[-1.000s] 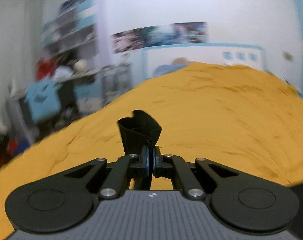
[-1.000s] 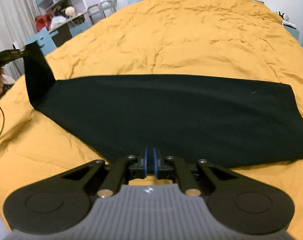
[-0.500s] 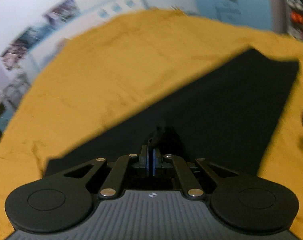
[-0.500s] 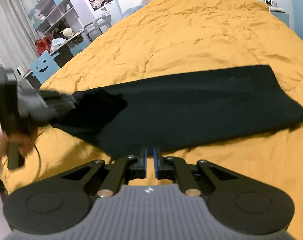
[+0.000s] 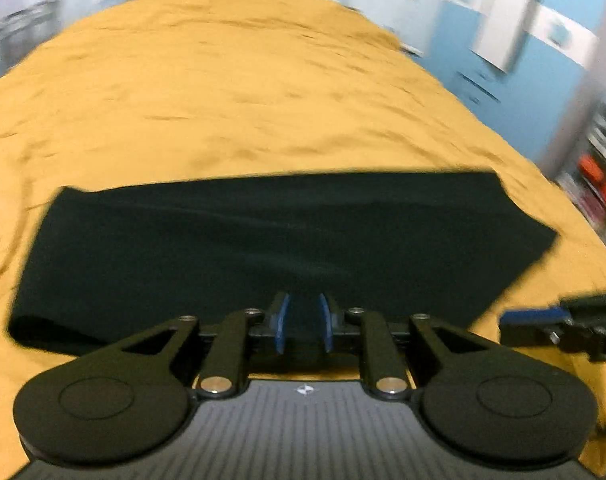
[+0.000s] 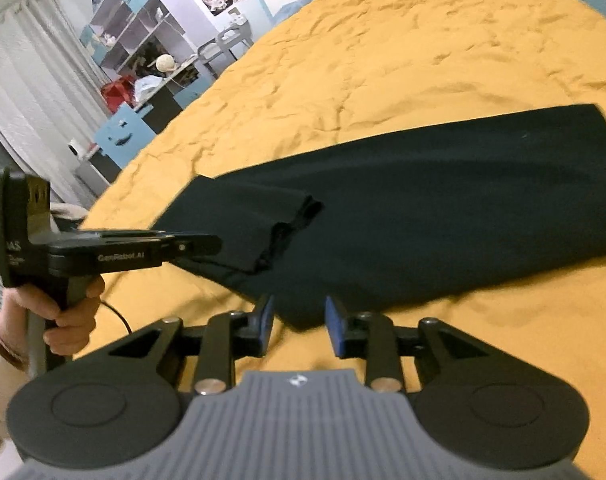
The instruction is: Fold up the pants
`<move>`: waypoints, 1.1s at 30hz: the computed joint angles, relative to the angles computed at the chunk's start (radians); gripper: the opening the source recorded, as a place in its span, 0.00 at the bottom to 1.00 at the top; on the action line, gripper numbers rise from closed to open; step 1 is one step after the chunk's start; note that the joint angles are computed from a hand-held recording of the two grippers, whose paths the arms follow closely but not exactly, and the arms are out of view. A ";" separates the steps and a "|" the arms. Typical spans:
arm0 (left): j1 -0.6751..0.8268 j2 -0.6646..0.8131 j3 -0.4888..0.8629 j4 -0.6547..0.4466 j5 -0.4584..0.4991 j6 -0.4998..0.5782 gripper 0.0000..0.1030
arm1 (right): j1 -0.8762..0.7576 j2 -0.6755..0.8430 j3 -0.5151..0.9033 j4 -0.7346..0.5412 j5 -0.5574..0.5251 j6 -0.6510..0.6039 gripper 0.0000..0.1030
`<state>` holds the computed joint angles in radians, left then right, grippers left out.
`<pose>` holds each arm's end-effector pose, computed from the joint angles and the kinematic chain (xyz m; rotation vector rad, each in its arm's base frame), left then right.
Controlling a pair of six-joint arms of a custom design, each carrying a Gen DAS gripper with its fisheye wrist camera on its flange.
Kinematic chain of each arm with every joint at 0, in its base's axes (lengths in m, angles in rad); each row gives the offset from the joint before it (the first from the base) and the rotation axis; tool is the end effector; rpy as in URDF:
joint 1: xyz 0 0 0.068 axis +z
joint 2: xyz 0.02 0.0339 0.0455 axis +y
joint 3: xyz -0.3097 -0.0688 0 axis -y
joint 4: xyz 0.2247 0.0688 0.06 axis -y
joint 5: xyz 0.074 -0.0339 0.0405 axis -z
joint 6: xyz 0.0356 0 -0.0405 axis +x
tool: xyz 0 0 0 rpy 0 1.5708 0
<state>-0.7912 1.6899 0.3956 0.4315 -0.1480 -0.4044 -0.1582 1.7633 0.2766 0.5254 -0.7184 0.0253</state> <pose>0.1773 -0.1719 0.1383 0.4055 2.4201 -0.3599 0.2166 -0.0108 0.1160 -0.0615 2.3832 0.8376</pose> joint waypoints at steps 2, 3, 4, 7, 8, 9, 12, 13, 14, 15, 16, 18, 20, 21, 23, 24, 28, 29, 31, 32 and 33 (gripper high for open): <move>0.051 0.009 0.003 -0.003 -0.022 -0.044 0.21 | 0.034 0.065 0.059 0.026 -0.020 0.094 0.29; 0.056 0.014 -0.004 0.015 -0.033 -0.072 0.21 | 0.054 0.096 0.085 0.044 -0.025 0.142 0.35; 0.077 0.027 -0.009 0.039 -0.028 -0.083 0.21 | 0.077 0.131 0.118 0.058 -0.023 0.189 0.38; 0.107 0.076 0.007 0.079 -0.044 -0.107 0.21 | 0.139 0.237 0.220 0.071 -0.012 0.297 0.40; 0.095 0.085 0.025 0.070 -0.059 -0.126 0.21 | 0.156 0.274 0.255 0.069 -0.013 0.329 0.41; 0.108 0.089 0.021 0.083 -0.054 -0.128 0.21 | 0.172 0.311 0.288 0.069 -0.010 0.361 0.42; 0.130 0.106 0.006 0.133 -0.052 -0.143 0.21 | 0.217 0.409 0.379 0.053 0.005 0.421 0.42; 0.140 0.094 -0.013 0.144 -0.051 -0.149 0.21 | 0.229 0.440 0.399 0.066 0.008 0.448 0.42; 0.147 0.098 -0.030 0.171 -0.047 -0.157 0.21 | 0.237 0.466 0.411 0.093 0.007 0.474 0.41; 0.161 0.091 -0.046 0.185 -0.039 -0.161 0.21 | 0.242 0.487 0.421 0.122 0.009 0.501 0.35; 0.172 0.076 -0.064 0.193 -0.035 -0.165 0.21 | 0.248 0.503 0.434 0.135 0.017 0.520 0.31; 0.187 0.037 -0.097 0.195 -0.037 -0.168 0.21 | 0.261 0.524 0.452 0.163 0.041 0.552 0.11; 0.205 0.004 -0.121 0.199 -0.040 -0.168 0.21 | 0.266 0.526 0.463 0.168 0.051 0.571 0.02; 0.211 -0.018 -0.131 0.196 -0.046 -0.164 0.21 | 0.272 0.516 0.465 0.170 0.056 0.571 0.01; 0.219 -0.072 -0.146 0.174 -0.072 -0.148 0.21 | 0.282 0.464 0.465 0.133 0.070 0.525 0.00; 0.226 -0.101 -0.150 0.156 -0.083 -0.142 0.21 | 0.288 0.433 0.470 0.110 0.076 0.498 0.00; 0.258 -0.241 -0.167 0.062 -0.131 -0.141 0.21 | 0.289 0.274 0.547 -0.072 0.066 0.396 0.00; 0.266 -0.274 -0.171 0.040 -0.136 -0.144 0.21 | 0.283 0.232 0.578 -0.134 0.066 0.363 0.00; 0.285 -0.333 -0.172 -0.005 -0.137 -0.141 0.21 | 0.253 0.158 0.649 -0.269 0.046 0.299 0.00; 0.289 -0.353 -0.169 -0.025 -0.141 -0.140 0.21 | 0.233 0.130 0.688 -0.339 0.031 0.270 0.00; 0.292 -0.368 -0.164 -0.041 -0.144 -0.135 0.21 | 0.206 0.104 0.738 -0.426 0.009 0.233 0.00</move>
